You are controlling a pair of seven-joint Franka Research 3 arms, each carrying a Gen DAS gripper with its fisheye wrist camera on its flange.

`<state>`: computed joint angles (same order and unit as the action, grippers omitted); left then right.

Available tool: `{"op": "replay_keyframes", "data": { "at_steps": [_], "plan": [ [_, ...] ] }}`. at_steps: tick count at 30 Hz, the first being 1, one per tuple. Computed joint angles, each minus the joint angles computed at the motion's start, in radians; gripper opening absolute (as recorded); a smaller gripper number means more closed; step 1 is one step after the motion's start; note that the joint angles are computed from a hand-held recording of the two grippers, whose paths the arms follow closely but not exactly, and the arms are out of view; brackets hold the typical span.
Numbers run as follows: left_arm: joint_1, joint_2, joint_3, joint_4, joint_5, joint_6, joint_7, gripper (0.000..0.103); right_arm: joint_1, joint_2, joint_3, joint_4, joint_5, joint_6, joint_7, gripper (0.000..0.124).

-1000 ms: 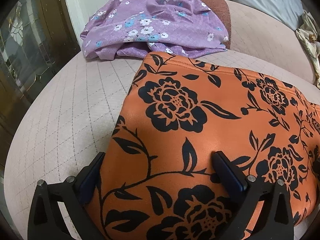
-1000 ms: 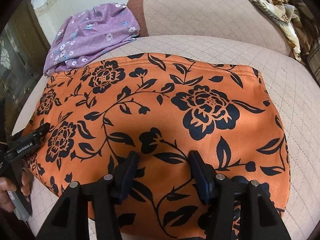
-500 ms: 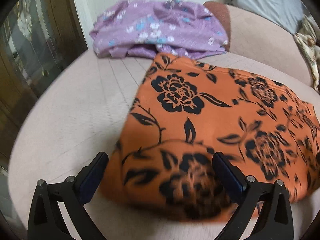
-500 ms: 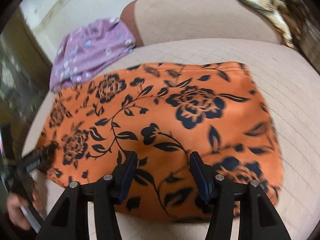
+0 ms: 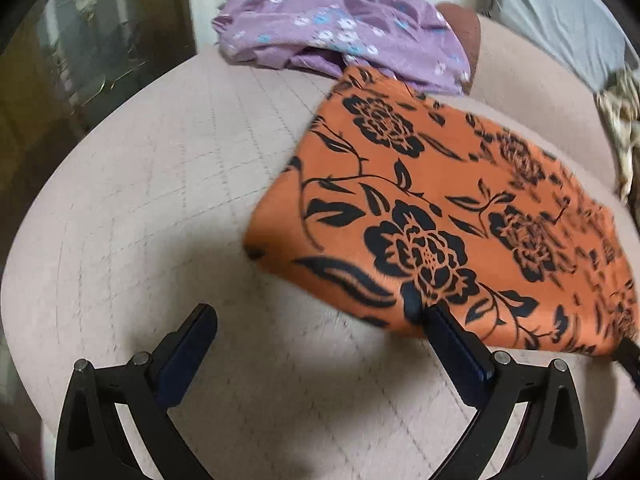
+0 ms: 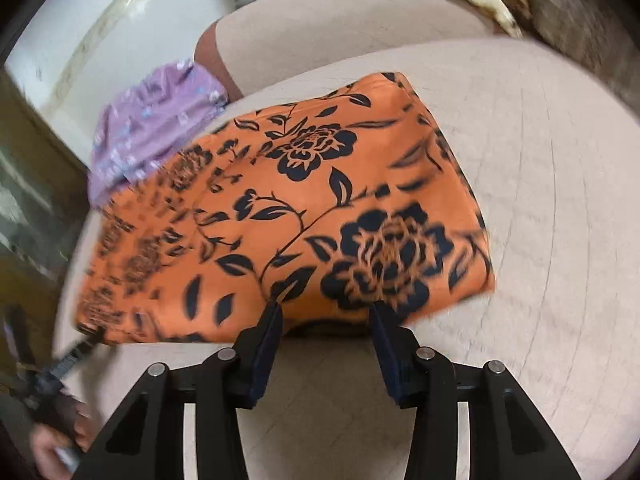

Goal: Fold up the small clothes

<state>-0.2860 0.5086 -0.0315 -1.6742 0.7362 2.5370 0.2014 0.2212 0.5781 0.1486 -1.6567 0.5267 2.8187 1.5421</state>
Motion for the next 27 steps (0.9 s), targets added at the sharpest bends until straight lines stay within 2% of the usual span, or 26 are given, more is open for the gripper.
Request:
{"op": "replay_keyframes", "data": {
  "at_steps": [2, 3, 6, 8, 11, 15, 20, 27],
  "plan": [
    [0.006, -0.033, -0.001, -0.051, -0.006, 0.038, -0.033, 0.103, -0.086, -0.025, 0.097, -0.045, 0.116, 0.014, -0.099, 0.050],
    [0.004, -0.044, 0.000, -0.068, -0.002, 0.045, -0.049, 0.103, -0.098, -0.039, 0.110, -0.066, 0.151, 0.018, -0.124, 0.050],
    [-0.025, -0.093, 0.017, -0.127, 0.062, 0.054, -0.139, 0.103, -0.105, -0.077, 0.123, -0.116, 0.229, 0.028, -0.171, 0.050],
    [-0.041, -0.104, 0.016, -0.129, 0.107, 0.006, -0.168, 0.103, -0.088, -0.084, 0.111, -0.119, 0.247, 0.029, -0.192, 0.050],
    [-0.042, -0.107, 0.003, -0.120, 0.154, -0.039, -0.187, 0.103, -0.037, -0.105, 0.080, -0.148, 0.224, 0.110, -0.196, 0.050],
    [-0.036, -0.099, -0.007, -0.099, 0.195, -0.065, -0.195, 0.103, -0.102, -0.103, 0.164, -0.146, 0.339, 0.177, -0.308, 0.050],
    [-0.040, -0.093, -0.007, -0.080, 0.250, -0.081, -0.228, 0.103, -0.141, -0.081, 0.198, -0.112, 0.443, 0.151, -0.367, 0.050],
    [-0.043, -0.076, -0.009, -0.045, 0.284, -0.084, -0.241, 0.103, -0.112, -0.057, 0.164, -0.071, 0.500, 0.050, -0.396, 0.050]
  ]
}}
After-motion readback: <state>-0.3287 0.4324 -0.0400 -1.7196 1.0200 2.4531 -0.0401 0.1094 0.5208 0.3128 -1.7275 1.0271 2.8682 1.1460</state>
